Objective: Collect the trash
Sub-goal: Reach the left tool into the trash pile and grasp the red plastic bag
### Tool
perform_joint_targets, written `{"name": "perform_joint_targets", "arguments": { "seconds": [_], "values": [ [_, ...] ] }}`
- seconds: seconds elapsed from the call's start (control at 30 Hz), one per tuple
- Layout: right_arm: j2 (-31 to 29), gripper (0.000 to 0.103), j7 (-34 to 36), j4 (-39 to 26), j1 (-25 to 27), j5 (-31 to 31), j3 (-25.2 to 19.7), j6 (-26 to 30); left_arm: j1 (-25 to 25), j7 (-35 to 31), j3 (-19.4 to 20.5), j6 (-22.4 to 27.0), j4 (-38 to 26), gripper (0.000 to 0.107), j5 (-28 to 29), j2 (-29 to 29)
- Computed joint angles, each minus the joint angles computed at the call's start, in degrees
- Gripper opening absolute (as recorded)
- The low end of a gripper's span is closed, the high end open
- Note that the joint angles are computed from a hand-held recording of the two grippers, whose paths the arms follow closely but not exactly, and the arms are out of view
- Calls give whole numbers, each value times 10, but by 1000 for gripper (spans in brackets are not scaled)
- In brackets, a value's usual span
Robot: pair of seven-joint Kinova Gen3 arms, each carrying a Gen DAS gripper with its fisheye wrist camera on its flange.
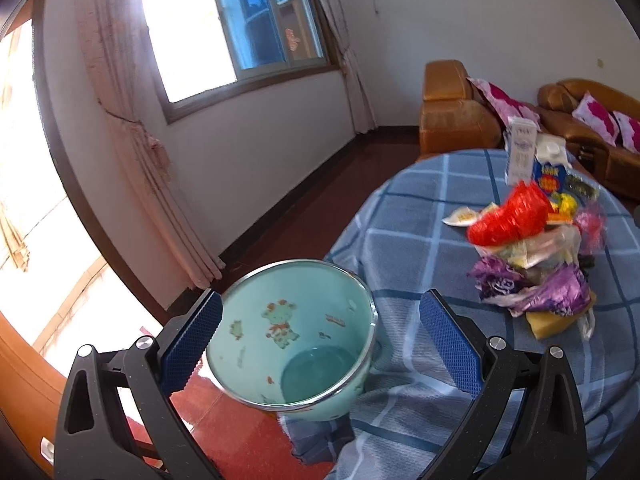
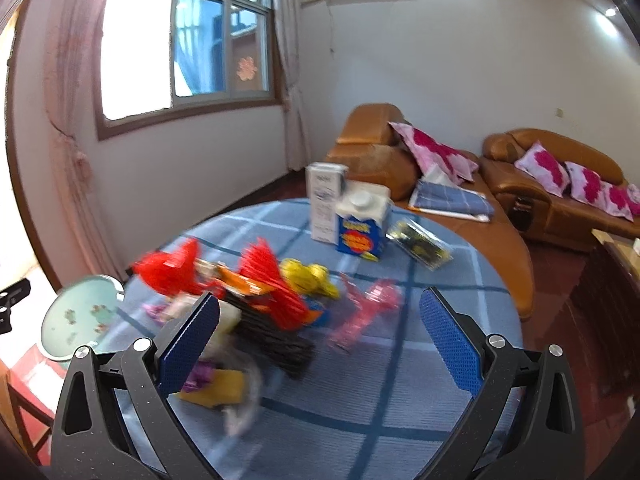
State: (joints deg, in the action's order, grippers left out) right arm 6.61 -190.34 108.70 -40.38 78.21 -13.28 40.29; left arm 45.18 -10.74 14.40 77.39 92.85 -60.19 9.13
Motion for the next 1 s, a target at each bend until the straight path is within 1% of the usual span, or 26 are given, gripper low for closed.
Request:
{"name": "perform_joint_targets", "arguments": {
  "seconds": [0.17,0.4,0.5,0.7,0.87,0.9,1.0],
  "values": [
    [7,98,-19,16,16,1,12,-9,1,-15,-8,-28,-21,97,4,33],
    [9,98,-39,37,34,6,20,-21,10,-42,-37,-76,-54,97,24,78],
    [11,98,-42,42,42,4,22,-34,15,-53,-52,-95,-68,97,29,95],
    [22,98,-61,46,47,19,28,-47,19,-77,-76,-146,-86,97,30,116],
    [24,98,-63,48,46,25,27,-43,5,-114,-89,-196,-94,94,63,126],
    [25,98,-66,49,47,29,28,-44,5,-121,-91,-198,-97,94,70,128],
    [24,98,-67,50,47,29,27,-44,16,-131,-98,-185,-106,95,84,133]
  ]
}}
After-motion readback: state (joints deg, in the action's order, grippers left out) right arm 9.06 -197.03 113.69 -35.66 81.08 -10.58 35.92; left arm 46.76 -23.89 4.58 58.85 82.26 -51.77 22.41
